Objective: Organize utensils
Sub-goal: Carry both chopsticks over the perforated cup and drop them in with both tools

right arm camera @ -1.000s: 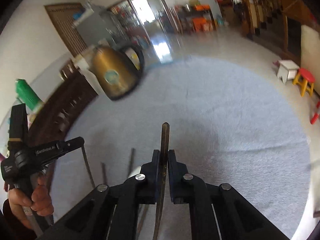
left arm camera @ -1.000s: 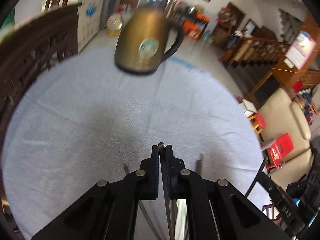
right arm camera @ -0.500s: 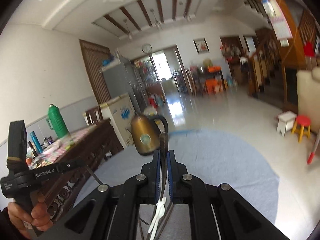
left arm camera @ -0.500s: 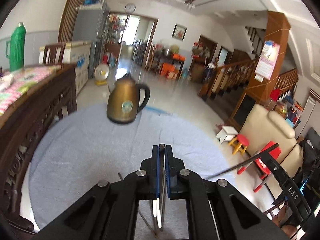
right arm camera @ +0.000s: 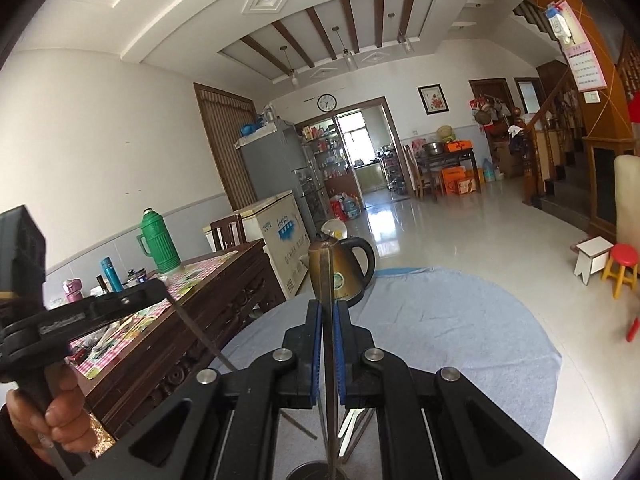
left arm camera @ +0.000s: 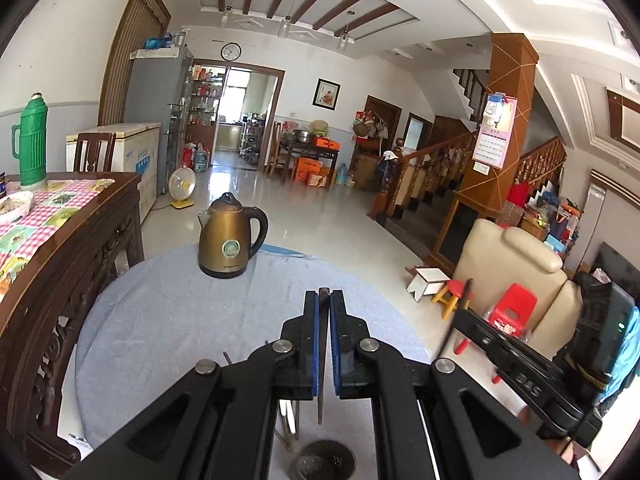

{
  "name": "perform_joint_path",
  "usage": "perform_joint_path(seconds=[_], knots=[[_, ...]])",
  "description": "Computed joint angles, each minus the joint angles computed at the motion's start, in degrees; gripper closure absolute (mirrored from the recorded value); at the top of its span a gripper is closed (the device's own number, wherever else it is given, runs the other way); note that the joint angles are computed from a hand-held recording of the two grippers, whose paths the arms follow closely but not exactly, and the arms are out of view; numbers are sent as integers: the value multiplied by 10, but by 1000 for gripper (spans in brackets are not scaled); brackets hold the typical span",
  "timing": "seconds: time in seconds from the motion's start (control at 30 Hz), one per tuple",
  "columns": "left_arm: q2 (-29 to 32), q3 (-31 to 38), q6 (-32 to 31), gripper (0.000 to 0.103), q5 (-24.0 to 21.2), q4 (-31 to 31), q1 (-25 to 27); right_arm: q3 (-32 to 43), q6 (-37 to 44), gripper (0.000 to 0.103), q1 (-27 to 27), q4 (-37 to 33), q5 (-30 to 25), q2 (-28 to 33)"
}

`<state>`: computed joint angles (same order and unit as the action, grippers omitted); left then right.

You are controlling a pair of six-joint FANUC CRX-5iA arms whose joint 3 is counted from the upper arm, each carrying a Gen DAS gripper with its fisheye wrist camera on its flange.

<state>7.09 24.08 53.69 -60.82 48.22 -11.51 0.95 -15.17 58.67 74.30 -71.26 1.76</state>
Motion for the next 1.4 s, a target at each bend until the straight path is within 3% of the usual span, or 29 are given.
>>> perform_joint_path(seconds=[0.5,0.63,0.7,0.73,0.8,0.83,0.87,0.93,1.07,1.2,1.23,1.27,1.3,1.33,1.4], knots=[[-13,-44,35,98,-40,-63,3,-20,-30,99,-19,-6,45,14],[-6,-41,50,98,-49,-81,2,-31,-26,99,-26,-22,48,8],[-2,-38,54,98,-54,-86,1,-40,-21,98,-41,-64,59,-3],[-1,-37,54,98,-55,-87,1,-40,-2,93,-49,-101,67,-6],[2,-38,52,98,-57,-86,0,-36,67,66,-75,-205,88,-11],[3,-38,50,98,-59,-86,0,-32,105,42,-89,-260,99,-10],[4,-38,48,98,-59,-88,-1,-28,153,34,-108,-328,114,-8],[6,-37,46,98,-64,-90,-2,-34,219,34,-138,-415,132,-4],[13,-27,54,98,-73,-102,-6,8,367,34,-179,-560,89,31],[18,-21,58,98,-76,-107,-10,38,450,37,-192,-619,52,61],[18,-20,58,98,-78,-108,-11,42,466,41,-194,-629,48,67],[20,-17,60,98,-81,-111,-12,53,482,54,-195,-636,36,78],[21,-15,60,98,-84,-116,-13,65,488,57,-194,-637,16,93],[22,-14,60,98,-86,-121,-13,62,482,73,-185,-608,11,97],[19,-16,60,98,-81,-129,-16,70,477,90,-181,-599,0,105]])
